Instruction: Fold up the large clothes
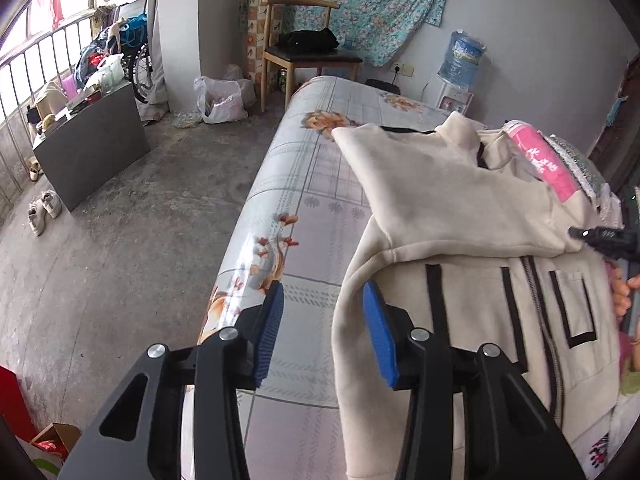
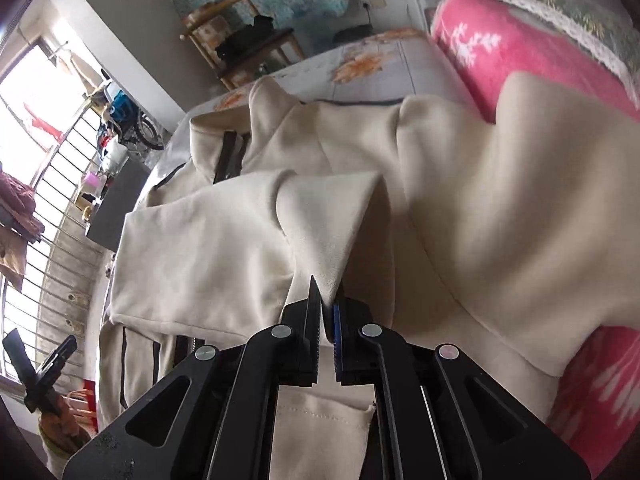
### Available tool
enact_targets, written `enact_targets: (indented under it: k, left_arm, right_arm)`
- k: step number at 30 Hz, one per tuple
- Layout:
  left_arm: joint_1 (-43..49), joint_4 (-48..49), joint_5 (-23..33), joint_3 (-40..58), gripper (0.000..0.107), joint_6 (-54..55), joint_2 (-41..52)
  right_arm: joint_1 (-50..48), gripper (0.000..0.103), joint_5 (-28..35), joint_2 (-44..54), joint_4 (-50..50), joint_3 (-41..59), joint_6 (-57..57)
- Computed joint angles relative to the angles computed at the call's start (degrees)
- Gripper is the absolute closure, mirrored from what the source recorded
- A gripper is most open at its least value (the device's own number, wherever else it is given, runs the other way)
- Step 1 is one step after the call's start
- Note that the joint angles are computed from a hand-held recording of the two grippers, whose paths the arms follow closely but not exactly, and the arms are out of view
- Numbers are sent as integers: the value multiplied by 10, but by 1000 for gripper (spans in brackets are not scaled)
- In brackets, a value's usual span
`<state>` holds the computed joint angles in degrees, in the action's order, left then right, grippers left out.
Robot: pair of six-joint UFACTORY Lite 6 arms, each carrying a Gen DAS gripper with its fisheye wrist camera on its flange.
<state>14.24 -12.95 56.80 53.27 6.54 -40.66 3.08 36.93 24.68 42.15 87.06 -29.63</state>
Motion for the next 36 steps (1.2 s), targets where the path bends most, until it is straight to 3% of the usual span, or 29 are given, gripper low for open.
enact_targets:
  k: [2, 4, 11, 13, 16, 18, 20, 26, 30, 33, 36]
  left_arm:
    - [40, -76, 23, 59, 62, 48, 68]
    - [44, -136, 26, 107, 57, 63, 149]
    - [-14, -221, -49, 259, 55, 34, 466]
    - [-21, -235, -71, 283, 60, 28, 512]
    - [-33, -241, -82, 309, 80, 29, 538]
    - [-47, -221, -96, 308, 96, 30, 535]
    - [-59, -207, -115, 298, 101, 41, 519]
    - [-23, -264, -133, 265, 102, 111, 476]
    - [20, -332, -110, 250, 102, 158, 501]
    - [13, -319, -121, 248, 101, 158, 516]
    - [-4, -267, -140, 255, 96, 134, 513]
  right_arm:
    - [-12, 72, 0, -7, 36, -12, -33]
    - [-21, 65, -3, -10, 55, -10, -45]
    - [-14, 66, 46, 124, -44, 163, 67]
    - [-12, 76, 58, 162, -64, 210, 86]
    - [-11, 101, 72, 193, -65, 247, 83]
    - [-1, 102, 59, 190, -75, 245, 78]
    - [10, 102, 44, 174, -60, 231, 57]
    - [12, 103, -3, 74, 119, 143, -139]
    - [7, 102, 15, 149, 31, 216, -43]
    - [-5, 101, 38, 202, -15, 258, 7]
    - [-7, 89, 22, 193, -48, 240, 35]
